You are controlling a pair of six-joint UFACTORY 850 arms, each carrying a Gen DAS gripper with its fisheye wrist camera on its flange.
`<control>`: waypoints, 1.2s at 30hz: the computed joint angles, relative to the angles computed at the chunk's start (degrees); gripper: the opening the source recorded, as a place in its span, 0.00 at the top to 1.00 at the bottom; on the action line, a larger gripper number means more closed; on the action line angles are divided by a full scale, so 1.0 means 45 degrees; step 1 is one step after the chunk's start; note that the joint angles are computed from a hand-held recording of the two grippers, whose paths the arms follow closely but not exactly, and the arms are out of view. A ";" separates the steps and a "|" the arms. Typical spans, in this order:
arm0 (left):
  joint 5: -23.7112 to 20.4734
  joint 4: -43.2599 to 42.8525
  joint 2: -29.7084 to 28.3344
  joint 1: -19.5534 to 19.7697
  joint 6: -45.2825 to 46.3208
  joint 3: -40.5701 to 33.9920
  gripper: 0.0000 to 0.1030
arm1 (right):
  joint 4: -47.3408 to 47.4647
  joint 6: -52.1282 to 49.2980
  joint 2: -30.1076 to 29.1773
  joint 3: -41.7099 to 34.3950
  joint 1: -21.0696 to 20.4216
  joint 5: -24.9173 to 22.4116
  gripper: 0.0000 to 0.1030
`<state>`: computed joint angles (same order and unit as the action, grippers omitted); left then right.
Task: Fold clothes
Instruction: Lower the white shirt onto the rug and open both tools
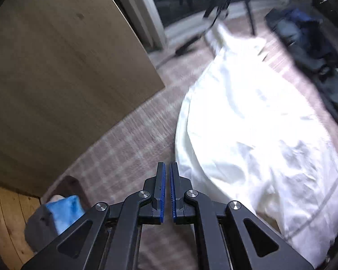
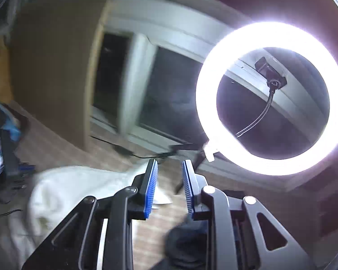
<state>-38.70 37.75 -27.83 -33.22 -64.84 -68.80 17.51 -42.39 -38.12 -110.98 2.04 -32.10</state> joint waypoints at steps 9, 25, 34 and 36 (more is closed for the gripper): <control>-0.0744 0.0278 0.5325 -0.2599 -0.3076 0.4667 0.72 | 0.7256 -0.6116 0.4233 0.6361 -0.1897 -0.2399 0.64; 0.3777 0.4331 0.2844 -0.7271 -1.4392 0.5801 0.71 | 0.7157 -0.6819 0.2397 0.9648 0.2570 0.0421 0.36; 0.3500 0.2510 0.1968 -0.7086 -1.2976 0.5830 0.71 | 0.3878 -0.4116 0.1257 0.8797 0.3110 -0.1088 0.38; 0.3473 0.2957 0.2307 -0.7081 -1.3995 0.6225 0.71 | 0.3887 -0.4404 0.1295 0.8842 0.3144 -0.1553 0.51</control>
<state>-23.07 51.06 -17.45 -65.08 -127.82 -40.79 35.00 -62.21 -32.30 -71.19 16.18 -39.09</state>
